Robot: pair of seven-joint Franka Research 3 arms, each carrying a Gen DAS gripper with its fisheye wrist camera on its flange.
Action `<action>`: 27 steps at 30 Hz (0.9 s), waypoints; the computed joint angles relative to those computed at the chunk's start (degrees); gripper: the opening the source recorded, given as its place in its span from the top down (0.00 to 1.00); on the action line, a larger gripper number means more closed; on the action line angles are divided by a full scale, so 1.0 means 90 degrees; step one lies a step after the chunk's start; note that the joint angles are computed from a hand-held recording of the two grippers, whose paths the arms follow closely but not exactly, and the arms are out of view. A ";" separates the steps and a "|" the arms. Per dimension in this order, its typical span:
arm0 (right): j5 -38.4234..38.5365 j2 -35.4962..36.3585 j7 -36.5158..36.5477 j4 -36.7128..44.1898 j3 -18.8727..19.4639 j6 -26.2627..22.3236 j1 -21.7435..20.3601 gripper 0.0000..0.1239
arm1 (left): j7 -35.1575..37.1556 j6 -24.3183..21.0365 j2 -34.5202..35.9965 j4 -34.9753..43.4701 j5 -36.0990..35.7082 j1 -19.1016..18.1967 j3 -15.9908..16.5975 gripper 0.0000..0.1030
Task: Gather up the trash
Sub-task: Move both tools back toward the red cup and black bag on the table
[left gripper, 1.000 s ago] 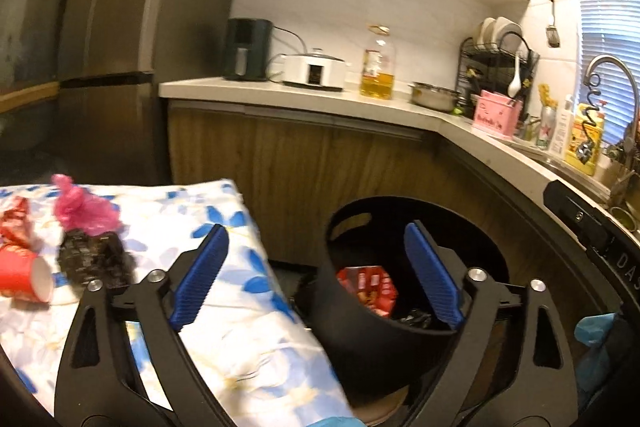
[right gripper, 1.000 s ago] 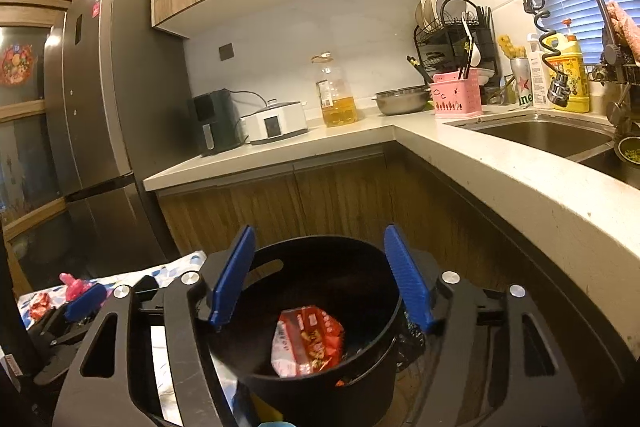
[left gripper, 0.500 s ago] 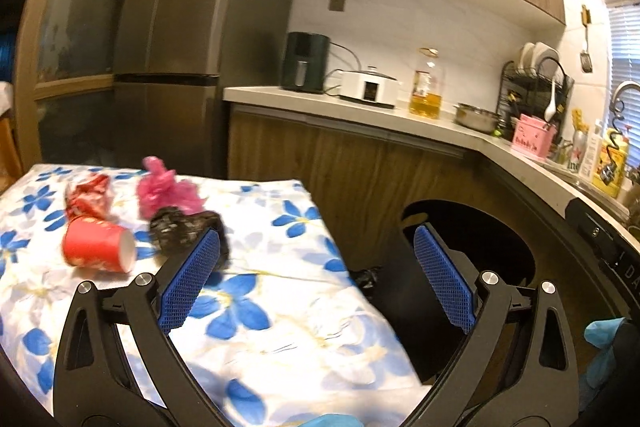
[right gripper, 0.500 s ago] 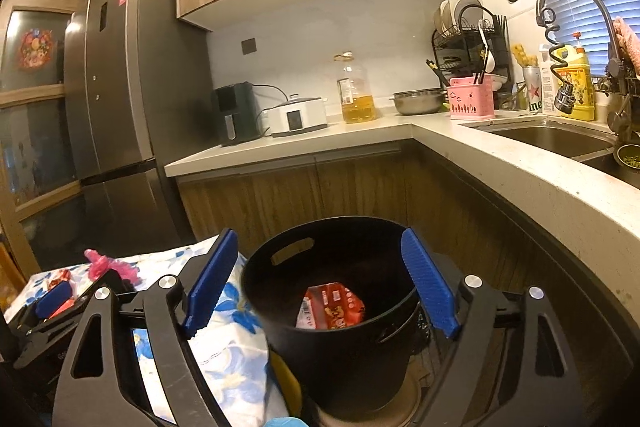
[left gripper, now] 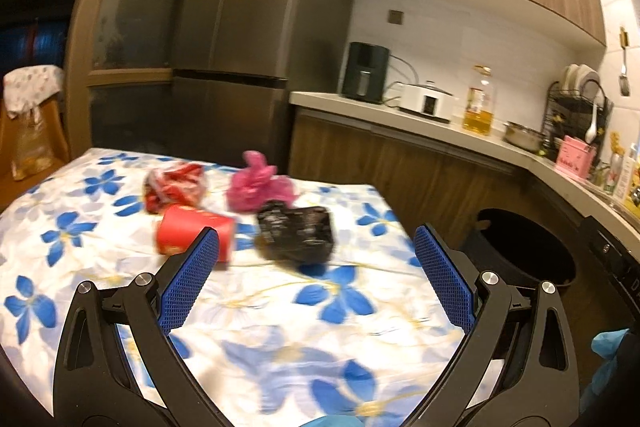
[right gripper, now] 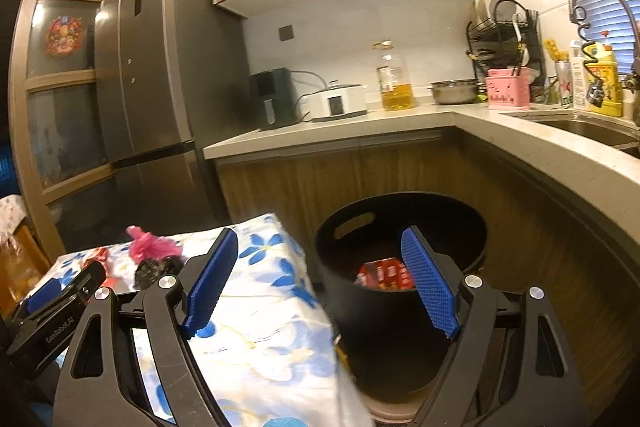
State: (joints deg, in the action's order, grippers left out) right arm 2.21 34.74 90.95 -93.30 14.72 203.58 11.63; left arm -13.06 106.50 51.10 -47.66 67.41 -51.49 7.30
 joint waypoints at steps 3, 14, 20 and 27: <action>-0.0110 0.0084 -0.0039 0.0082 0.0089 -0.0084 0.0055 0.34 | -0.0549 -0.0101 -0.0652 -0.1072 0.0139 -0.0065 -0.0033 0.07; -0.0311 0.0626 -0.0408 0.0773 0.0471 -0.0635 0.0300 0.34 | -0.1609 -0.0678 -0.1863 -0.3039 0.0533 0.0399 -0.0814 0.07; -0.0198 0.1088 -0.0849 0.1438 0.0695 -0.1074 0.0460 0.34 | -0.1930 -0.0819 -0.2238 -0.3702 0.0614 0.0808 -0.1188 0.07; 0.0169 0.1827 -0.1471 0.2664 0.0791 -0.1626 0.0858 0.34 | -0.2014 -0.0594 -0.2517 -0.4193 0.0639 0.1262 -0.1407 0.07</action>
State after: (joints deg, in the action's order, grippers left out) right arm 3.73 51.18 77.72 -69.32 21.84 188.95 19.35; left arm -31.19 101.16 28.44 -85.39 73.16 -40.13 -5.37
